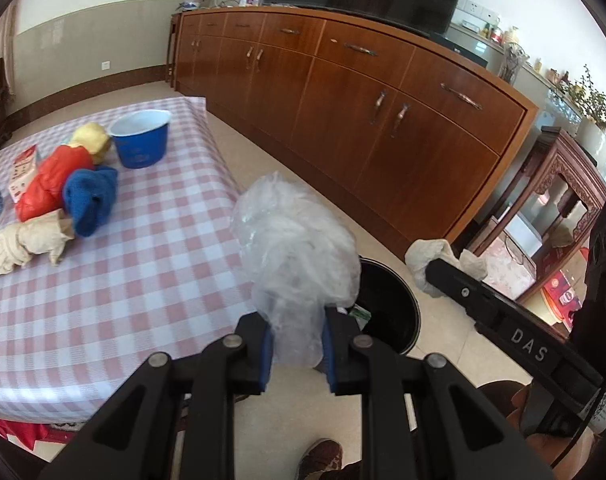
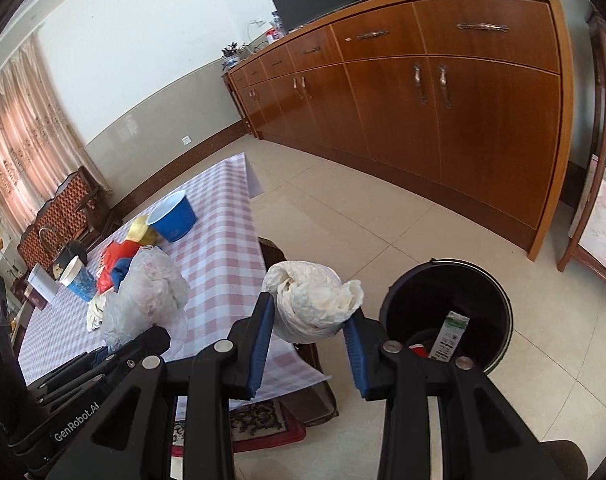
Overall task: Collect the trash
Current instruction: 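Carry the tissue and plastic bag over the black bin and release both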
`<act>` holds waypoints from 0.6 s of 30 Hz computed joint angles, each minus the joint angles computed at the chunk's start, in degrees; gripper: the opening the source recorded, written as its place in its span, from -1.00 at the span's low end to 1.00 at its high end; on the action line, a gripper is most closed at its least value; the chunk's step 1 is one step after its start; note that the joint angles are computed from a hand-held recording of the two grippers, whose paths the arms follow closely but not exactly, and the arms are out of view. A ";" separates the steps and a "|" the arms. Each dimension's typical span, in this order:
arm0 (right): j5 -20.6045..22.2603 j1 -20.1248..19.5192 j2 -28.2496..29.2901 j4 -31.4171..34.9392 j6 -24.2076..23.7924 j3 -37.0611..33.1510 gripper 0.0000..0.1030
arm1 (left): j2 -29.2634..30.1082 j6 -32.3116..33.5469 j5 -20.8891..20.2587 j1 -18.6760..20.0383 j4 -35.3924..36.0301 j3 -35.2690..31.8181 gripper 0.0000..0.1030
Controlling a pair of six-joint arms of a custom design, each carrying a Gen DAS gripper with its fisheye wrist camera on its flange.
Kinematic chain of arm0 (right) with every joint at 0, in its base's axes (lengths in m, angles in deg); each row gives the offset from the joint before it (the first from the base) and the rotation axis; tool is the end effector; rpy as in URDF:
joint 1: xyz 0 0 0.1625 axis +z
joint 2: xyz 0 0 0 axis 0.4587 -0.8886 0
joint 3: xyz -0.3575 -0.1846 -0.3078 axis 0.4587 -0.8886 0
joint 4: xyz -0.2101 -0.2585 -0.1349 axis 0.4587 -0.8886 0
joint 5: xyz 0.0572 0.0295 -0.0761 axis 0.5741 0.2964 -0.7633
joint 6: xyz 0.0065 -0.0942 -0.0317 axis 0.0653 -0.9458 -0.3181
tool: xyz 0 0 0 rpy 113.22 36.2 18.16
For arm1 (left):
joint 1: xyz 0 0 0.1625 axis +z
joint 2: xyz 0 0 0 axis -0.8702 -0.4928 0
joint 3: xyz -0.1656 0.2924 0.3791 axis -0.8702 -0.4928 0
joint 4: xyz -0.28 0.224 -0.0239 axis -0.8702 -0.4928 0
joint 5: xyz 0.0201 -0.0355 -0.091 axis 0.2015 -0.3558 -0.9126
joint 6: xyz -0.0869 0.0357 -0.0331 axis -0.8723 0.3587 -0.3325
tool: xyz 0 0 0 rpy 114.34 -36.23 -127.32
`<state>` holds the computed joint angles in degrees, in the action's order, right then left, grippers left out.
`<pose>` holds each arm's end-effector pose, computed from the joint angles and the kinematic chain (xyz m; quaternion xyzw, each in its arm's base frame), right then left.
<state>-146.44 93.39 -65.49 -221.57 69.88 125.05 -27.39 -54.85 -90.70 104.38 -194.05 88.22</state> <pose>0.3908 -0.4853 0.0464 0.2262 -0.9098 0.3093 0.1593 -0.1249 -0.4166 0.3282 0.0440 0.8820 -0.3925 0.2572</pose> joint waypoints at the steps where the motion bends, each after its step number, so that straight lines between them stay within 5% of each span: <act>1: -0.26 -0.66 -0.54 -0.34 0.10 0.52 -0.28 | 1.13 0.99 -1.04 0.49 -0.83 -0.64 -0.57; 11: -2.70 -7.74 -4.68 -2.84 0.24 4.04 -0.28 | 13.02 6.59 -9.03 4.44 -6.29 -6.98 -0.57; 18: -2.59 -11.75 -5.31 1.76 1.18 1.57 -0.28 | 18.81 8.53 -11.66 6.71 -5.21 -12.17 -0.57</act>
